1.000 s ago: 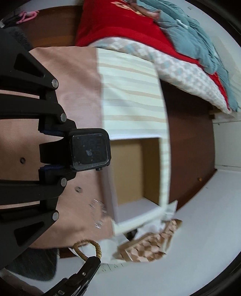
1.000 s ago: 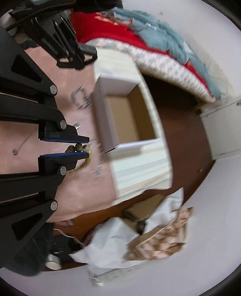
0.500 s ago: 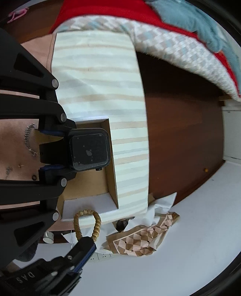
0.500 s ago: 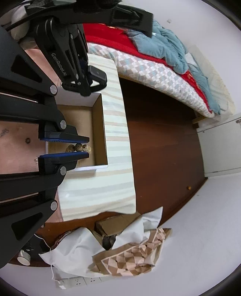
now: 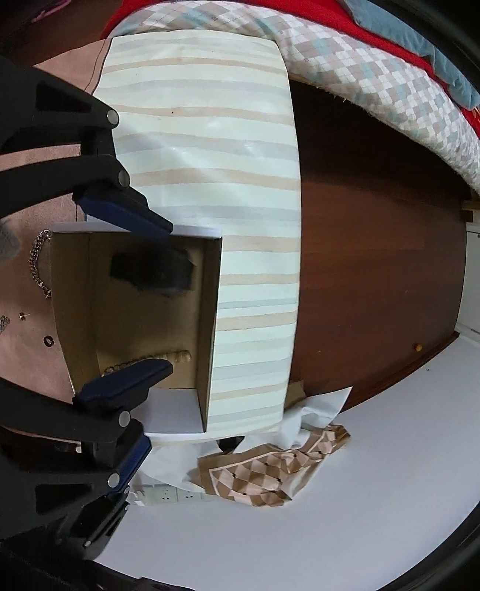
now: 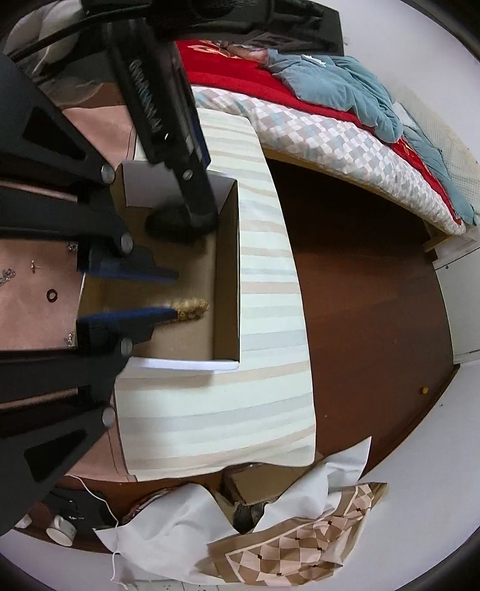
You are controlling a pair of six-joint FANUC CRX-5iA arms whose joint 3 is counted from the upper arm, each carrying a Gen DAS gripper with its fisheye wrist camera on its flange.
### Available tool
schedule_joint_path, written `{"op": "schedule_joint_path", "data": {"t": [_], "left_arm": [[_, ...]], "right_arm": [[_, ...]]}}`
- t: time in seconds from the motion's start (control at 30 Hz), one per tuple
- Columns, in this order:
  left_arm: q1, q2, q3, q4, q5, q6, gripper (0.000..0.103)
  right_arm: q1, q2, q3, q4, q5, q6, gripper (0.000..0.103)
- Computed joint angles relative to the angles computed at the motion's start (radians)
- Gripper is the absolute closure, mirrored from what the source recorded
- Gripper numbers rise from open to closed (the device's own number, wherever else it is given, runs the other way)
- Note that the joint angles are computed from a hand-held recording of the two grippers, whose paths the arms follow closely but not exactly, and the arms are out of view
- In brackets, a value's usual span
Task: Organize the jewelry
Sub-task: 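Carry the watch and bead bracelet into the white box and release both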
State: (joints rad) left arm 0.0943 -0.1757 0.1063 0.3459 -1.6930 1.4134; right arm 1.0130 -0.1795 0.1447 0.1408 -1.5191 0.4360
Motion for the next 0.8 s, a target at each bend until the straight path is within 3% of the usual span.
{"op": "schedule_joint_path", "data": {"t": [0.17,0.23,0.27,0.33,0.6,0.8], "left_arm": [[0.016,-0.034,0.017,-0.045,0.011,-0.013,0.015],[0.012,-0.06,0.02,-0.091,0.024,-0.021,0.01],[0.01,-0.08,0.019,-0.124,0.031,-0.023,0.005],[0.012,-0.126,0.002,-0.174,0.053,-0.032,0.004],[0.046,-0.283,-0.064,-0.29,0.119,-0.049,0.001],[0.085,-0.345,-0.083,-0.278,0.127,-0.084,0.001]], "right_arm": [[0.072,0.004,0.011,0.088,-0.07,-0.027,0.059],[0.117,0.023,0.021,0.153,-0.131,-0.03,0.037],[0.137,0.024,0.017,0.182,-0.148,-0.035,0.032],[0.171,0.032,0.012,0.223,-0.192,-0.045,0.011],[0.256,0.026,-0.021,0.285,-0.262,-0.106,0.005],[0.317,0.02,-0.016,0.333,-0.311,-0.16,0.002]]}}
